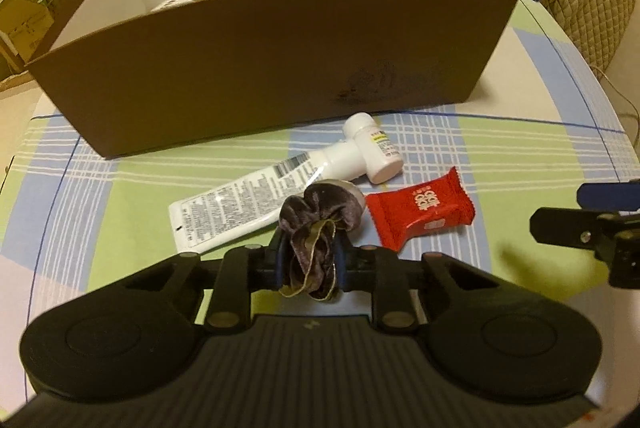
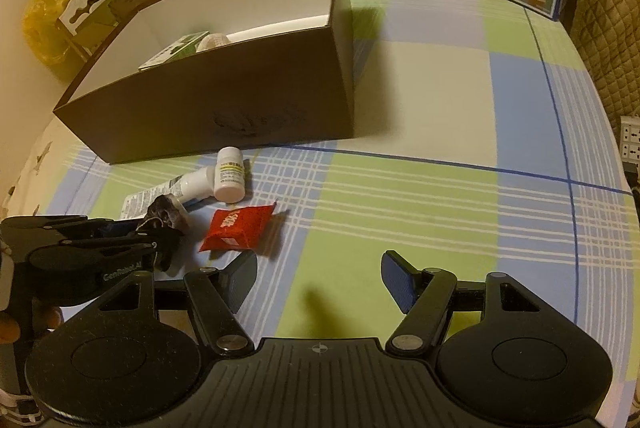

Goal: Organize objects
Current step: 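Grasp the dark brown scrunchie with the left tool and lift it, then grasp the red candy packet with the right tool while left holds the scrunchie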

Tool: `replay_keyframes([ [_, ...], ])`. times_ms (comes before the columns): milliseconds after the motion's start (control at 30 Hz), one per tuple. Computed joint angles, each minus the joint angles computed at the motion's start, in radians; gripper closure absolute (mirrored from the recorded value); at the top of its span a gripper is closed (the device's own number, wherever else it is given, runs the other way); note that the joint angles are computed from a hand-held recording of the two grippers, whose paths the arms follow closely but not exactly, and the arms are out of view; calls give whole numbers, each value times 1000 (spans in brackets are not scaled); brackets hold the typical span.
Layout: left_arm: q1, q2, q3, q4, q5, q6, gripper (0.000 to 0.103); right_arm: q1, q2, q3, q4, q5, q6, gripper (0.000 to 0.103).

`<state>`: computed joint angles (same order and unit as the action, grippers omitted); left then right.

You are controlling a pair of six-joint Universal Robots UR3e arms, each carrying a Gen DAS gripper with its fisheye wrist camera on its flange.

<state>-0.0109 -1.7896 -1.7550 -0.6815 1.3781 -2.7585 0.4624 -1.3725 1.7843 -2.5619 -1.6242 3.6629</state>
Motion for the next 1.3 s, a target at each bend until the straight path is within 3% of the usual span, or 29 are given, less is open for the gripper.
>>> replay_keyframes([
  [200, 68, 62, -18, -30, -30, 15, 83, -13, 55, -17, -111, 61, -71, 38],
  [433, 171, 116, -47, -66, -26, 22, 83, -29, 214, -147, -173, 168, -257, 42],
  [667, 268, 166, -87, -113, -27, 37, 83, -44, 364, -298, -109, 247, -389, 43],
  [867, 304, 189, -111, -130, -34, 51, 83, -56, 372, -295, -44, 306, -454, 43],
  [1067, 300, 185, -107, -137, -38, 58, 83, -9, 400, -314, -39, 251, -439, 45],
  [1200, 299, 192, -109, -140, -45, 66, 83, 6, 411, -319, -60, 200, -371, 58],
  [1300, 301, 198, -112, -140, -47, 72, 83, 2, 417, -332, -56, 198, -319, 59],
])
